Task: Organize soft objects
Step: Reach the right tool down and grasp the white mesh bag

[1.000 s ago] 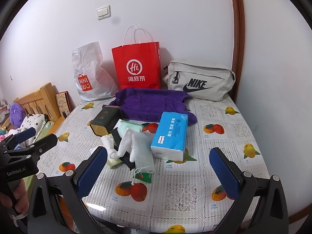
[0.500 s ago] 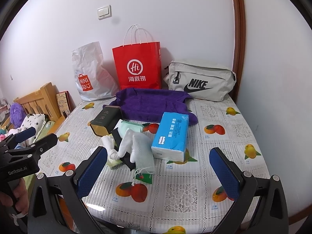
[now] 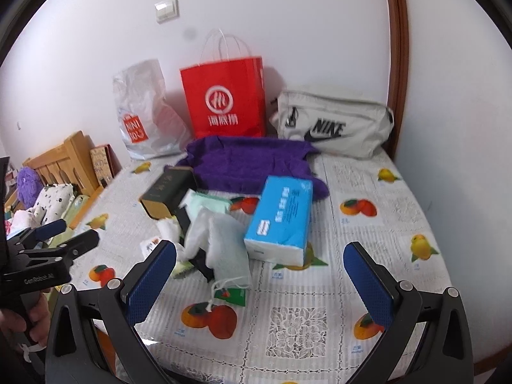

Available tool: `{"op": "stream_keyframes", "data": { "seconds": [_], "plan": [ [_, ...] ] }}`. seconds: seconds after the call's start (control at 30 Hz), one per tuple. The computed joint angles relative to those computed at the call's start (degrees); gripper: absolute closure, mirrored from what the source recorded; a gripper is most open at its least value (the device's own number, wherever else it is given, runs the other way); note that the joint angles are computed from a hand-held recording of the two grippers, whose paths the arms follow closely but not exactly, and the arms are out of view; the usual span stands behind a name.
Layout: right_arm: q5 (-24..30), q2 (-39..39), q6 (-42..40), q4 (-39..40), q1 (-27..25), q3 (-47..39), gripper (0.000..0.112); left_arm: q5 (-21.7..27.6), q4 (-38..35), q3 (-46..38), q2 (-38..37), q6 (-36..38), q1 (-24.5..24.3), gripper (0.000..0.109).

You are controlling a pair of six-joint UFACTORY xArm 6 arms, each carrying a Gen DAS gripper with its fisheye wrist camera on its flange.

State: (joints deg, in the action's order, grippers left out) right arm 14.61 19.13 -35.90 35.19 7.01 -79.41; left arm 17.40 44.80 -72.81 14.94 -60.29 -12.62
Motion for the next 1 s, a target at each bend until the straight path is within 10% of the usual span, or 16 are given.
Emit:
{"op": "stream_keyframes", "data": {
  "seconds": [0.57, 0.83, 1.0],
  "plan": [
    [7.4, 16.6, -6.0, 1.2, 1.3, -14.2, 0.02, -0.1, -9.2, -3.6, 8.1, 7.3, 1.7, 0.006],
    [12.5, 23.7, -3.1, -2.8, 0.8, -22.6, 0.064, 0.3, -17.4, -6.5, 12.5, 14.8, 1.8, 0.006],
    [12.6, 23.0, -5.2, -0.8, -0.5, -22.1, 0.064, -0.1, -20.0, -7.2, 13.8, 16.8, 2.3, 0.006]
  ]
}}
